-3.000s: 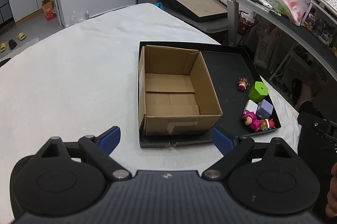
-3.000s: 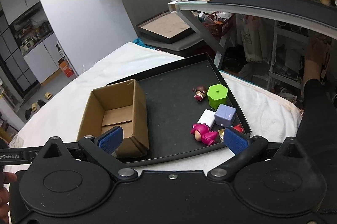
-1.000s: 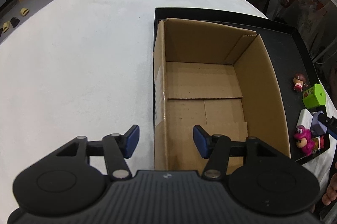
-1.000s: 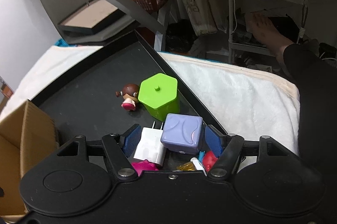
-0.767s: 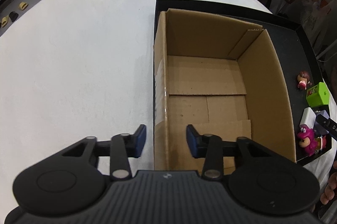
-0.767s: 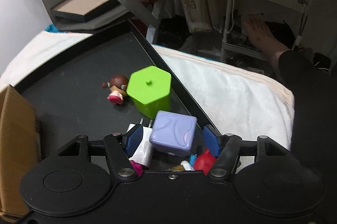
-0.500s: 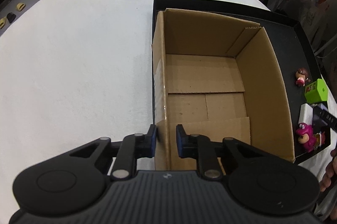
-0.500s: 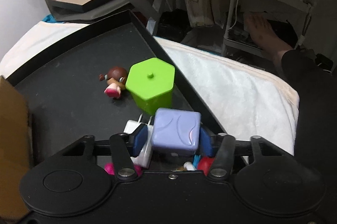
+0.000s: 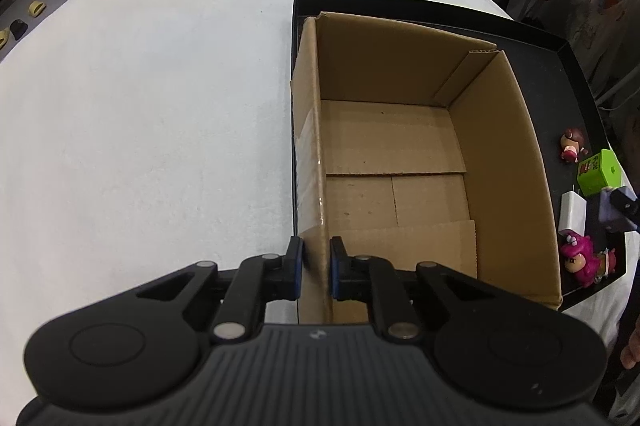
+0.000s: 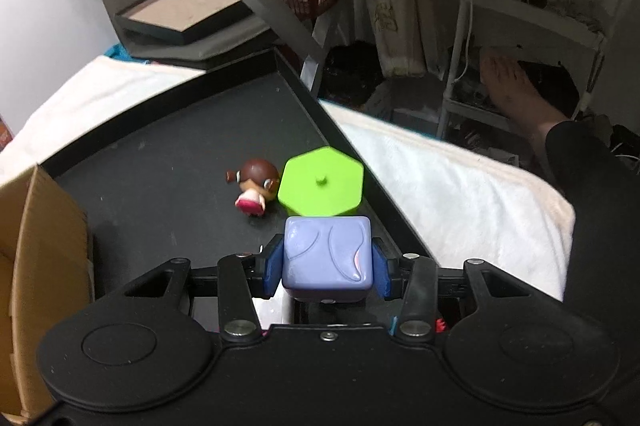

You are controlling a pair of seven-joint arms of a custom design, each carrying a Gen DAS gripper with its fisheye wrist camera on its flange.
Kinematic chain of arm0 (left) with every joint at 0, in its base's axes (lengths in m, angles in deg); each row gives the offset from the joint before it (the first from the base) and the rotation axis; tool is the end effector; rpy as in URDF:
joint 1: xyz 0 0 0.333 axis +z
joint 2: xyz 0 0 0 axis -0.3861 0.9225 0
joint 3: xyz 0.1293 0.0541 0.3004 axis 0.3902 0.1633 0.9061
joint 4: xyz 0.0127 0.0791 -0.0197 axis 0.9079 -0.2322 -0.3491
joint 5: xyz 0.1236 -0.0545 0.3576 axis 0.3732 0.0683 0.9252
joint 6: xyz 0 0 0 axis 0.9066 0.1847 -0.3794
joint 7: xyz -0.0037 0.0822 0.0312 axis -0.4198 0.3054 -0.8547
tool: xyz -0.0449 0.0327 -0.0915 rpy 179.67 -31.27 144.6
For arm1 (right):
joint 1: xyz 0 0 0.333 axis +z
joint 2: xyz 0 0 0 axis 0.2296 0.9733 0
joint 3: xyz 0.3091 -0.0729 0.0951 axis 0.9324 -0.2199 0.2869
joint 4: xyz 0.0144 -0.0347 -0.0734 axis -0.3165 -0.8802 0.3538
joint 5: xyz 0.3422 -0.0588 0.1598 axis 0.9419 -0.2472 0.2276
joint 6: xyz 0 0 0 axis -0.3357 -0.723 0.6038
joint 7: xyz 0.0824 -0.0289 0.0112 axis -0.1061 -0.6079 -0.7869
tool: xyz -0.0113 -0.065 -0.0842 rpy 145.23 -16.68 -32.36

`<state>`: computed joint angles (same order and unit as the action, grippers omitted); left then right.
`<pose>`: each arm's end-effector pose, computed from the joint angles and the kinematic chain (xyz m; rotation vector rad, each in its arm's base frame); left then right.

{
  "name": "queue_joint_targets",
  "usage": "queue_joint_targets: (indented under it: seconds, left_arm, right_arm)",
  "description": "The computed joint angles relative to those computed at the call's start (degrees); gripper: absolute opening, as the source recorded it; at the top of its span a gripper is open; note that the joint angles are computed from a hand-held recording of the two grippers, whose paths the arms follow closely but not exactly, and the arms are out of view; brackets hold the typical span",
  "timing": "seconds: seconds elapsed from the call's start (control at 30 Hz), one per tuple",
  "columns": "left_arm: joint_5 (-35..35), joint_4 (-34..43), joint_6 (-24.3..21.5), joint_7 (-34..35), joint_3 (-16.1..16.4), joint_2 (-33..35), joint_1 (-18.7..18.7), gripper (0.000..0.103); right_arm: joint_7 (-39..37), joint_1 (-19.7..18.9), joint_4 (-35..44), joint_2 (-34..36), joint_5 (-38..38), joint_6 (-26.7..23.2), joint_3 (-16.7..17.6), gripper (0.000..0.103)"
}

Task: Organize rigid objects
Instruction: 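Carry the lavender cube with the right tool into the cardboard box and release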

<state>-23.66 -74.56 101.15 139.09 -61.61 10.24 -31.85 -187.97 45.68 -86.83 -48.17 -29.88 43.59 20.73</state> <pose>0.7380 -0.1755 0.4738 -1.7852 2.3370 -0.4365 0.6078 0.3445 0.4308 -1.0888 2.3862 -0.8312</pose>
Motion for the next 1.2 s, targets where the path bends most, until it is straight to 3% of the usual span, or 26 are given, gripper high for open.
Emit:
queue_joint_targets:
  seconds: [0.23, 0.43, 1.2]
  left_arm:
    - [0.3, 2.5, -2.8, -0.7, 0.1, 1.2, -0.5, 0.013]
    - [-0.1, 1.3, -2.6, -0.2, -0.2, 0.7, -0.3, 0.013]
    - [-3.8, 2.9, -2.8, 1.3, -1.0, 2.3, 1.4, 0.013]
  right_arm:
    - [-1.1, 0.8, 1.9, -0.2, -2.0, -0.5, 0.1, 0.043]
    - [-6.6, 2.0, 7.5, 2.2, -3.8, 2.4, 0.1, 0.043]
    - [-20.2, 7.4, 29.3, 14.4, 3.0, 6.2, -4.1, 0.043]
